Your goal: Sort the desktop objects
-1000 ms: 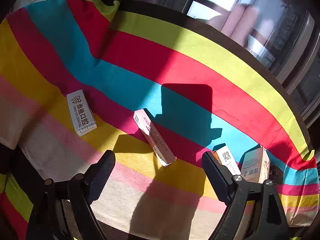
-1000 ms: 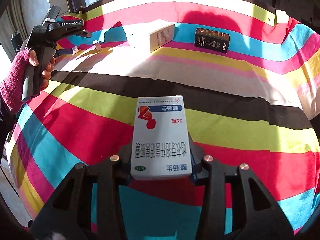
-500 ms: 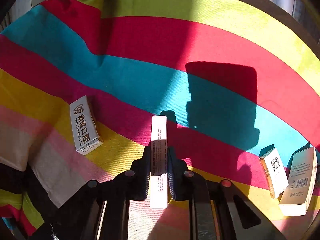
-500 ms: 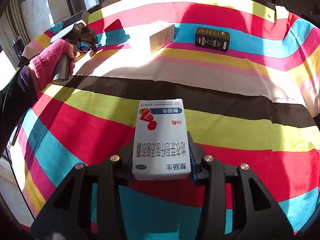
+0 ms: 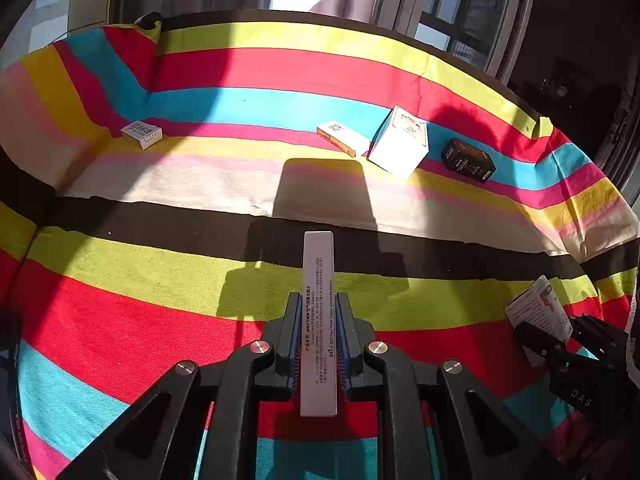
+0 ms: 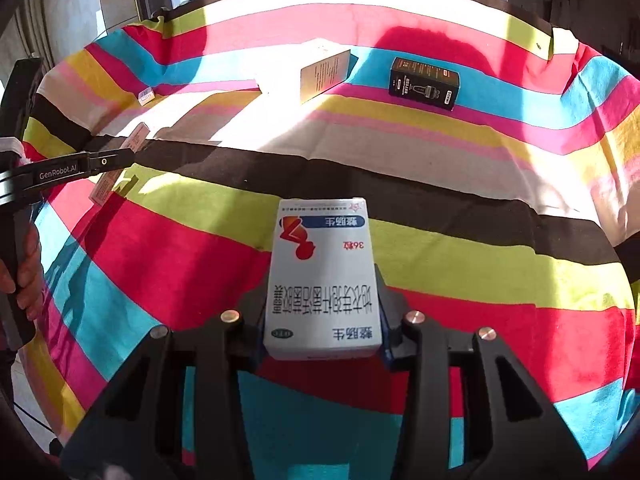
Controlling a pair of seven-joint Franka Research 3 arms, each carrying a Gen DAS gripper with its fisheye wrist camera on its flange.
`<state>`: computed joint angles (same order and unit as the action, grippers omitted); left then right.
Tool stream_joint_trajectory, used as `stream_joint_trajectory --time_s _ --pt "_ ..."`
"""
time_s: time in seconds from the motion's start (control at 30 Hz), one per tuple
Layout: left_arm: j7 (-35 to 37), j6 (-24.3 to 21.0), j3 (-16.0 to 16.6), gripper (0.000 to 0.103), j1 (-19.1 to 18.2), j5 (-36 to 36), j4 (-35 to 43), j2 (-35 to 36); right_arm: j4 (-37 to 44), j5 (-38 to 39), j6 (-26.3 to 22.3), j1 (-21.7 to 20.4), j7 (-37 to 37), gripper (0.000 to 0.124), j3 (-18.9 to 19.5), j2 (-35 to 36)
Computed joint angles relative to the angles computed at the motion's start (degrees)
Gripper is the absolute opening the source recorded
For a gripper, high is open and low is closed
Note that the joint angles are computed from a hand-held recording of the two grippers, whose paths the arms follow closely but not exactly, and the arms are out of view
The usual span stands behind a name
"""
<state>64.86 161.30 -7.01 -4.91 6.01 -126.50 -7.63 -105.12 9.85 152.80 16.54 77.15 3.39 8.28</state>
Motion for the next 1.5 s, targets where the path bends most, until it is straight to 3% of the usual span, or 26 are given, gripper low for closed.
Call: stream_joint_trajectory --time_s 0.13,0.23,0.67,1.2,1.5 --pt "-0.16 2.13 -1.76 0.015 -1.8 1.16 -6.85 -6.39 -0.88 2.31 0.3 -0.48 -0.12 0.044 0.1 -0.78" --pt "3.4 1.53 0.13 0.015 -5.69 -2.7 -8.2 -7.53 -3.98 2.72 1.46 -0.36 0.33 0.044 0.24 -3.18" --pt "8.74 -1.13 -0.82 0.015 -10.86 -4.84 -11.22 -10.29 -23.08 -3.93 4.72 -1.46 4.88 0.044 1.53 -19.22" --pt "19.15 -6.77 -4.68 0.015 -17.04 -5.64 -2.25 -5.49 -38.35 -5.25 3.89 -8.84 9.8 0.044 2.21 -36.94" --pt "26.24 -10.74 -8.75 0.016 -19.9 -4.58 4.59 -0.94 -45.19 -6.62 2.23 -15.03 13.47 0.044 2.69 -46.68"
